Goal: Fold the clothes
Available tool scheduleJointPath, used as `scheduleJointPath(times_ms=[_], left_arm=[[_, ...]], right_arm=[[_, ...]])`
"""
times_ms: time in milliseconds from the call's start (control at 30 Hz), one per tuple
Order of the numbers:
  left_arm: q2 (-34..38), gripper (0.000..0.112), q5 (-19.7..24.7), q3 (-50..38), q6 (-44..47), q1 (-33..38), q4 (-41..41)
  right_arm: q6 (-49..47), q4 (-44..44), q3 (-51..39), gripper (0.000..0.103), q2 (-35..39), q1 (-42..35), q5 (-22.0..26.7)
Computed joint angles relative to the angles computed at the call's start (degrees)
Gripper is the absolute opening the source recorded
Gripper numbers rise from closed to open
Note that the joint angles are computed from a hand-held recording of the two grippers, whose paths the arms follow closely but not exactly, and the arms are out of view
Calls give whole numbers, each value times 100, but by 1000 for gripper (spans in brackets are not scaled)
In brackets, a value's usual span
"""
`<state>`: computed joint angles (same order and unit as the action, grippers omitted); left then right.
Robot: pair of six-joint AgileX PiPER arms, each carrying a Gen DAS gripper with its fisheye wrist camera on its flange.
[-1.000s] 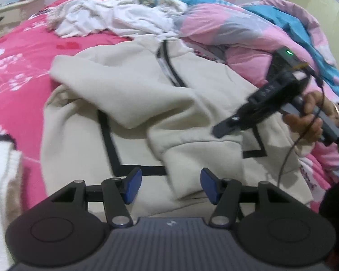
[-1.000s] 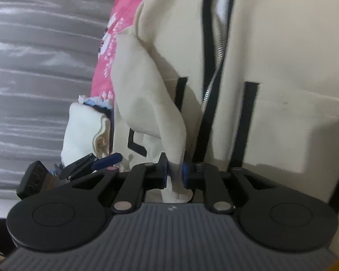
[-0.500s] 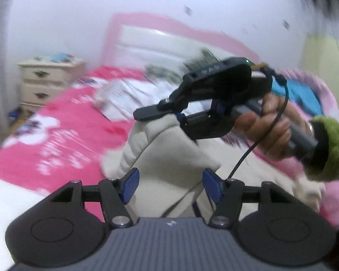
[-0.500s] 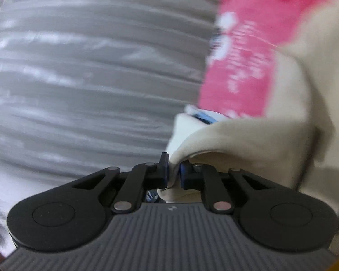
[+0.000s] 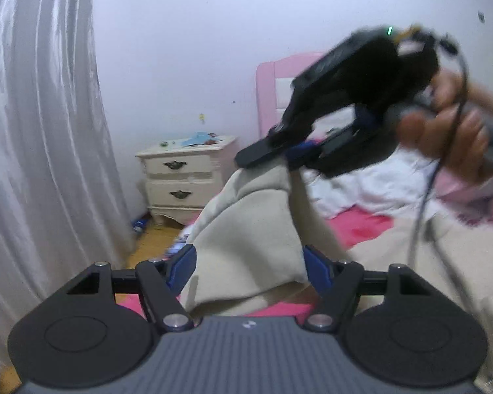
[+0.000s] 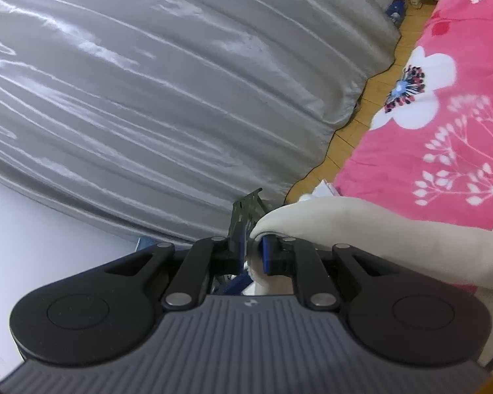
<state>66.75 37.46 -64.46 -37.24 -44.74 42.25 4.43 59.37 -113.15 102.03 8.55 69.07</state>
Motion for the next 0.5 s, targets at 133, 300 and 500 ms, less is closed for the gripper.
scheduleJointPath(times_ms=[133,300,500], left_arm=[[456,31,-305,-225,704,430,120],[1084,13,-736,-619,1030,868,1429],[2029,12,-1076,-1428,-219,1378,3888]], right_arm=[[-62,78,-228,9,184,-31,4],[0,25,-680,9,544,-78,-186],[-555,382,-688,9,808,-143,-659]])
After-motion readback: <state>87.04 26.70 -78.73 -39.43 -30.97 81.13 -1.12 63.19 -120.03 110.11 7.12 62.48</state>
